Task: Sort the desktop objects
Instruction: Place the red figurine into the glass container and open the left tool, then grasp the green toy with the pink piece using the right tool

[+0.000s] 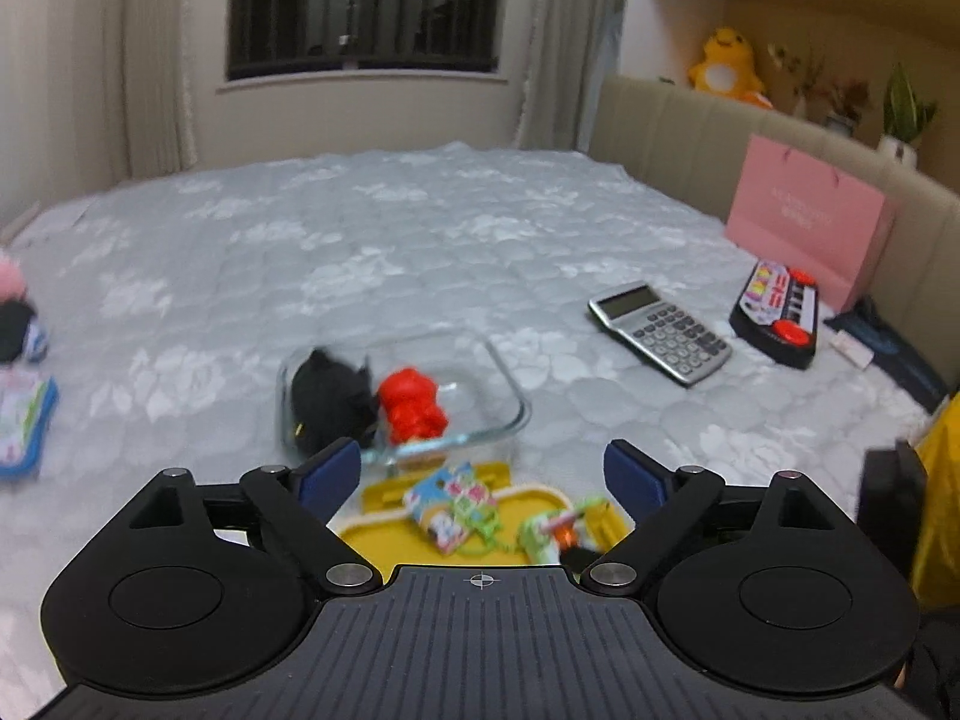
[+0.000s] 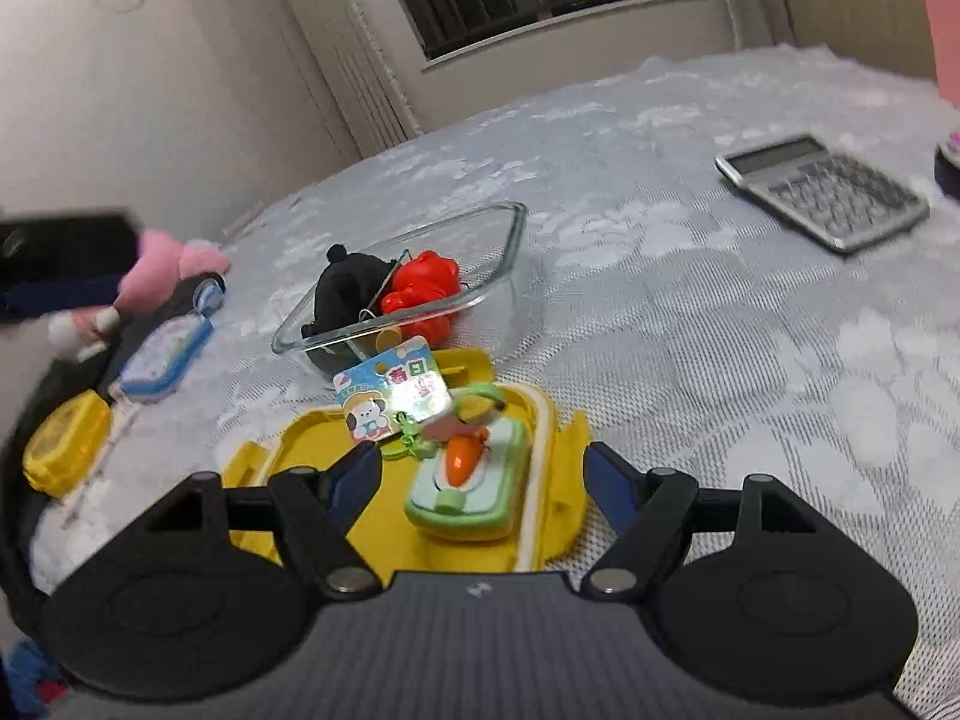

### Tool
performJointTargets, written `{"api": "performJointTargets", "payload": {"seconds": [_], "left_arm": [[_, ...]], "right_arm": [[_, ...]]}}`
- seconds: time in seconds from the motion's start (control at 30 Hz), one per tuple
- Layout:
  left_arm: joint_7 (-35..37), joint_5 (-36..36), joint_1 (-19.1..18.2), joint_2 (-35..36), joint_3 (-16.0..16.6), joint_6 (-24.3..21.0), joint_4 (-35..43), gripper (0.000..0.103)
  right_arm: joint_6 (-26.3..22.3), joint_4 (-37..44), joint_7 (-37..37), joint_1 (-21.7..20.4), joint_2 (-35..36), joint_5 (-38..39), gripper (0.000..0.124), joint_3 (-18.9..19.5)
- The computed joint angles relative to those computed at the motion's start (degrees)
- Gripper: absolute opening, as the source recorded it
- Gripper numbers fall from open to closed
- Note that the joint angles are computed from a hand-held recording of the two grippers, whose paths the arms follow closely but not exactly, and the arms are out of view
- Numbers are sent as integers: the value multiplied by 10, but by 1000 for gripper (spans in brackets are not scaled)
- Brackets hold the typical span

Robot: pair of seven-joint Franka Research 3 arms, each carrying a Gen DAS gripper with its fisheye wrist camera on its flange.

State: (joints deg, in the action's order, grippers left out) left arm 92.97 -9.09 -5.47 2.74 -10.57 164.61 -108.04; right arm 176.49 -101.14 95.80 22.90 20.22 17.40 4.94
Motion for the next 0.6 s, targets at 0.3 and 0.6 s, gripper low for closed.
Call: {"api": "performJointTargets", "payload": {"seconds": [0.3,0.6], "left_arm": [[223,-298,6,-23,18,-84,-65,94],[335,-432,13,-23,19,-115,-75,97]], "right_arm": [[-141,129,197,146,61,-235,76,-168],[-224,213,258,129,111,-327,72,-140]]}}
